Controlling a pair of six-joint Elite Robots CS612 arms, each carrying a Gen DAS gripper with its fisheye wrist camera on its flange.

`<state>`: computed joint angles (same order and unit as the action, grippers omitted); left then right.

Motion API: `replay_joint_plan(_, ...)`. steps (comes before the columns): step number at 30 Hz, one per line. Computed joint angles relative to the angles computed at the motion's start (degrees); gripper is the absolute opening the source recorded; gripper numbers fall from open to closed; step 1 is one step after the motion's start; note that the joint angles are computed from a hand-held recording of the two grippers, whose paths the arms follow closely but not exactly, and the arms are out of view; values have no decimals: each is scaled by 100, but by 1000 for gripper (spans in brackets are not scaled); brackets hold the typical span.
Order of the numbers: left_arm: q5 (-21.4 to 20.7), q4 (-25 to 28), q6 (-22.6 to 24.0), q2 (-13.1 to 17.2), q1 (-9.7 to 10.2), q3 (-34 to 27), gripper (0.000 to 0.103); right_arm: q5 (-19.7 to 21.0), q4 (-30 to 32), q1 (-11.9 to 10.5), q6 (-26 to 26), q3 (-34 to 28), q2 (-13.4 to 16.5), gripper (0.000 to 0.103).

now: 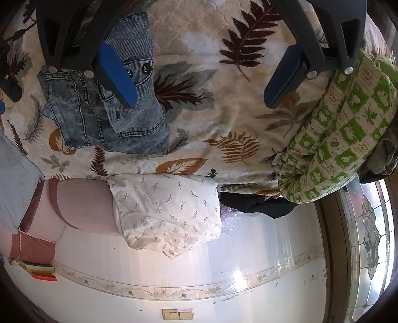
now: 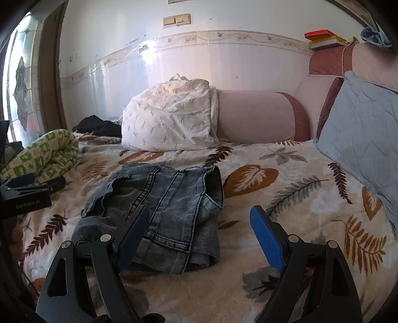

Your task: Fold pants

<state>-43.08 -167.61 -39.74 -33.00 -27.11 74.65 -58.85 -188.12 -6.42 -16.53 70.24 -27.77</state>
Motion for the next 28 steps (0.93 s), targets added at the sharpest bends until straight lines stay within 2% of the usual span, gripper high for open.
replay_joint_plan(22,-110,168,-221,-39,34,28,103,-78,-25,39,-206,32,5,83)
replay_joint_plan(28,-37,-33,-125,-17,16,51,103,-71,-10,45,-242,32,8,83)
